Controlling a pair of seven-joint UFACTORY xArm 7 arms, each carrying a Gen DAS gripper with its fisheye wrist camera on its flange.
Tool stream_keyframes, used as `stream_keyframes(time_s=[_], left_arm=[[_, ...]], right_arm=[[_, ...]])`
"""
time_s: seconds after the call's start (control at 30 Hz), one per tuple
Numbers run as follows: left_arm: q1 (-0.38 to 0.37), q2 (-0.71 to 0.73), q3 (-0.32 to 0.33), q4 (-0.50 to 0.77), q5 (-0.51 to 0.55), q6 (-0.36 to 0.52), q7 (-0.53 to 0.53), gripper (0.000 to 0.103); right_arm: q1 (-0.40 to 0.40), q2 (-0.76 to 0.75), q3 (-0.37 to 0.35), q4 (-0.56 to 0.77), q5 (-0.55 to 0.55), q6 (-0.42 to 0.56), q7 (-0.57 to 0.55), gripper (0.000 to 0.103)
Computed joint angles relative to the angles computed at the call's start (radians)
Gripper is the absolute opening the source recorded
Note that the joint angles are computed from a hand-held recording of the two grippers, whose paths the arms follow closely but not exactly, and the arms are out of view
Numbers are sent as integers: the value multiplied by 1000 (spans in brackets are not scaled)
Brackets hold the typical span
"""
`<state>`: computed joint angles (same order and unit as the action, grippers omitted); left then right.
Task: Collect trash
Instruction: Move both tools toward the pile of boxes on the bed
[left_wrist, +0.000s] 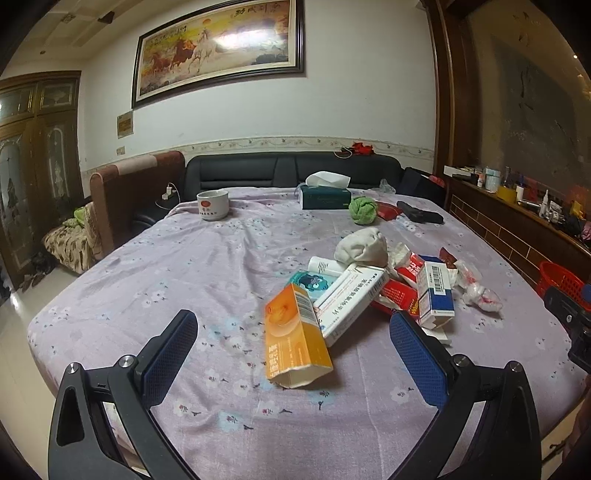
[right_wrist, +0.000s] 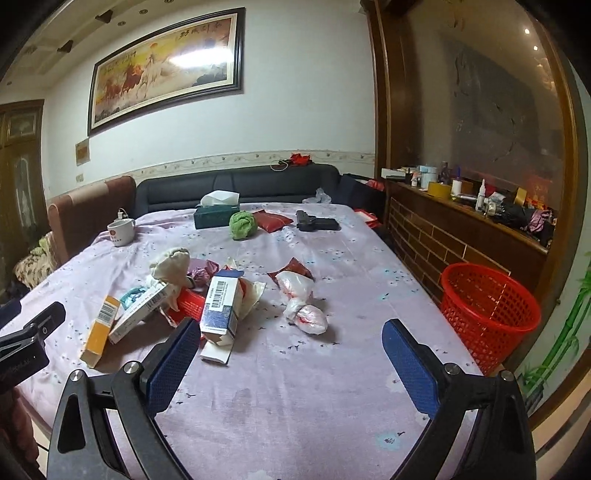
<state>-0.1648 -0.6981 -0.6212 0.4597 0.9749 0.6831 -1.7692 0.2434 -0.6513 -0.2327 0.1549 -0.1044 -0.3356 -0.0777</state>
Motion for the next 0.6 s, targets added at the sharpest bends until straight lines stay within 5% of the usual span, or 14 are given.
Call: stream_keyframes(time_s=[0.6], left_arm=[[-21,10,17,1,-27,-4,38,103]], right_arm=[[-16,5,31,-2,11,32,-8,100]])
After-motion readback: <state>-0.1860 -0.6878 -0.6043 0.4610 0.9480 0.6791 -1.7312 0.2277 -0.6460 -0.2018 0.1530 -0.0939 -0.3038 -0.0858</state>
